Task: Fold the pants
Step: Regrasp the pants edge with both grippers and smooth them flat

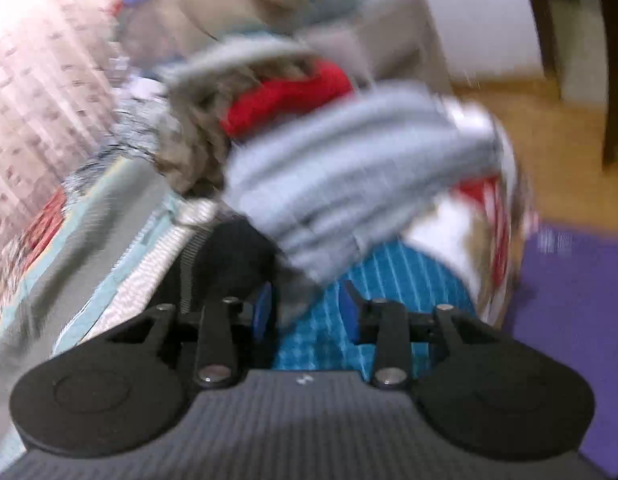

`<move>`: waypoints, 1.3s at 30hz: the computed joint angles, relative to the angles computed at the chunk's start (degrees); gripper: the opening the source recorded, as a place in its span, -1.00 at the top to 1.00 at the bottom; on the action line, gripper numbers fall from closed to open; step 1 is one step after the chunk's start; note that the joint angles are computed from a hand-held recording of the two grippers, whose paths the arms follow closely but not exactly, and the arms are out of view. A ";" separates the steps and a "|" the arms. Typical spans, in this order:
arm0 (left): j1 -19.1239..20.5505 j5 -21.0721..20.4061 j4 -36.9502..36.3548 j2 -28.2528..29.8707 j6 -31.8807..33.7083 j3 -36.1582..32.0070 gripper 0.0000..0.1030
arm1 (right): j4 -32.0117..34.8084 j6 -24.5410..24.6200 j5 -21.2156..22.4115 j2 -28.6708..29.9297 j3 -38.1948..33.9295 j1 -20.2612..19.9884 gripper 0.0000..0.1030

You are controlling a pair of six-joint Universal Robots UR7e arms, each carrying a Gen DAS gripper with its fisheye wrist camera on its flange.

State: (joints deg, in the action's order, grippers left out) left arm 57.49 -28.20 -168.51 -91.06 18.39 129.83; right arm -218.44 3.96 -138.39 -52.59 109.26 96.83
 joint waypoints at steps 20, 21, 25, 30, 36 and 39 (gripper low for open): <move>8.75 -21.99 -4.13 2.19 -10.44 -6.81 0.10 | 36.19 -12.50 33.22 14.00 -11.53 12.73 0.15; 8.39 -21.09 -4.44 3.18 -8.62 -6.36 0.10 | 38.14 -13.38 34.23 14.93 -12.53 13.12 0.15; 10.09 -14.43 4.12 7.10 -10.36 -7.80 0.08 | 51.73 -13.50 32.19 17.78 -17.09 13.30 0.16; 12.06 -18.42 2.67 5.95 -10.84 -7.21 0.07 | 53.03 -12.96 31.72 18.49 -17.54 12.96 0.12; 12.68 -25.98 3.03 2.57 -15.00 -7.66 0.04 | 51.84 -12.31 32.99 17.23 -15.33 12.25 0.07; 12.63 -29.51 1.84 1.08 -16.49 -7.64 0.04 | 50.54 -12.26 34.27 16.34 -13.29 11.76 -0.05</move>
